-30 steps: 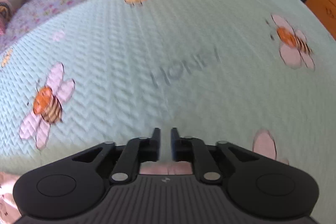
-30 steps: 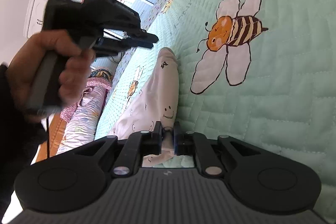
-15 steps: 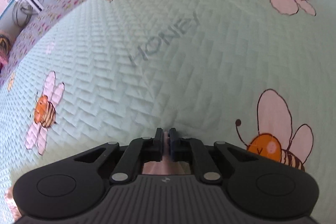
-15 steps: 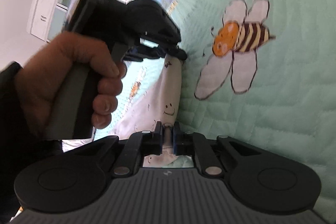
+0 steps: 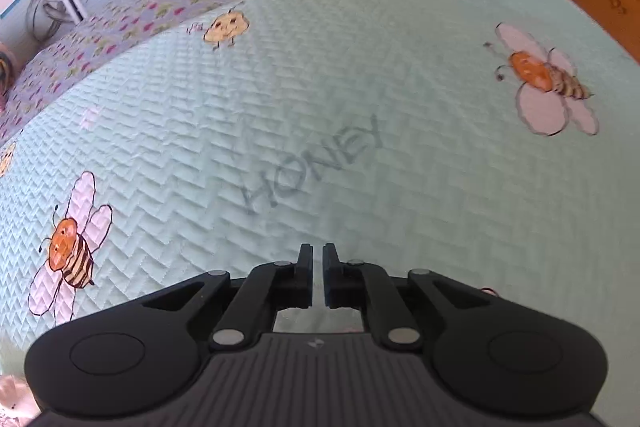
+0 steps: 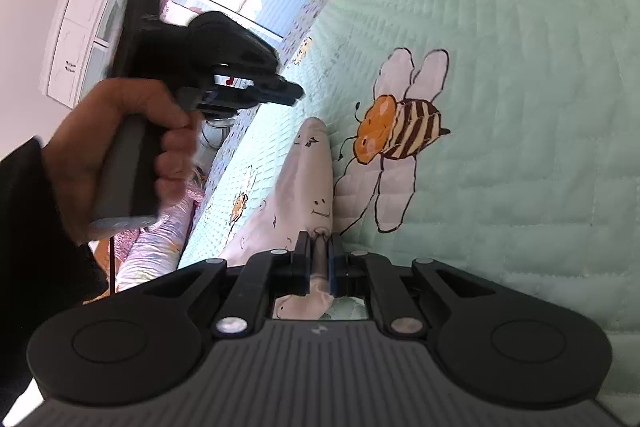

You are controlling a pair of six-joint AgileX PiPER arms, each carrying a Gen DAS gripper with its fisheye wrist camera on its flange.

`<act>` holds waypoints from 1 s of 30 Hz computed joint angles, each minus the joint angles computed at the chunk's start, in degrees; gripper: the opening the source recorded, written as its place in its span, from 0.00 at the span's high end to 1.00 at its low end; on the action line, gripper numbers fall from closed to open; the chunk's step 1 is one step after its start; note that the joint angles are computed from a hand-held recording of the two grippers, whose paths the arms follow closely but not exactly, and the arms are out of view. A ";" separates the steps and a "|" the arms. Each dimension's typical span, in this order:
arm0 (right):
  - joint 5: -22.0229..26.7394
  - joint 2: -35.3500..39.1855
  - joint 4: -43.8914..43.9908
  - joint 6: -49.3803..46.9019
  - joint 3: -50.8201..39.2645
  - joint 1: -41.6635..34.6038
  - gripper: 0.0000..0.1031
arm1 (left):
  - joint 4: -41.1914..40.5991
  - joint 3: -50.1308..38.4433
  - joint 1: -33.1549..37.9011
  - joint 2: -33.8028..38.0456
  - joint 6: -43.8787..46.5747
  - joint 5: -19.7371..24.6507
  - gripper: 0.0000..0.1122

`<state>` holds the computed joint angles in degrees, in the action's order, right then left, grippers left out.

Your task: Fold clothes

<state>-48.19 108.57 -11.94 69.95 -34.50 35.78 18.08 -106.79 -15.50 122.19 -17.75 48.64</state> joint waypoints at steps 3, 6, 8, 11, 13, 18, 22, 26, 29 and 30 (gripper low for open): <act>-0.05 0.41 -0.02 0.26 -0.37 0.08 0.91 | -0.74 10.75 2.39 -9.53 1.03 -4.64 0.92; -1.00 1.51 -1.32 2.00 -0.88 -0.42 0.86 | -2.20 22.95 7.24 -20.15 0.55 -8.18 0.71; -1.40 1.46 -0.44 1.46 -0.42 -0.42 0.87 | -2.81 31.33 10.89 -27.12 0.44 -10.46 0.64; -2.27 0.90 1.46 -0.53 0.80 -0.25 0.91 | -6.62 41.80 17.77 -36.70 2.50 -12.65 0.64; -2.67 -0.08 3.71 -2.03 2.19 -1.08 0.92 | -11.65 47.71 23.02 -42.31 5.91 -13.56 0.64; -4.48 -5.92 4.29 -2.97 9.72 -9.26 0.92 | -31.29 60.97 38.53 -54.21 23.06 -13.32 0.64; -9.77 -8.56 10.27 -6.24 16.54 -8.24 0.85 | -49.12 69.23 51.26 -57.02 41.70 -11.50 0.64; -11.98 -12.36 23.84 -12.39 21.66 0.13 0.64 | -65.56 73.41 67.80 -56.42 59.12 -3.86 0.64; -5.51 -18.96 28.87 -23.07 19.27 8.84 0.64 | -71.87 74.87 76.21 -54.14 66.06 1.84 0.61; -2.37 -20.60 29.41 -26.92 17.20 11.36 0.64 | -73.39 75.28 77.91 -52.96 67.09 2.94 0.60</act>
<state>-50.55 87.98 17.47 43.03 -17.30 47.15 -55.30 -31.52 62.41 69.23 49.34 51.59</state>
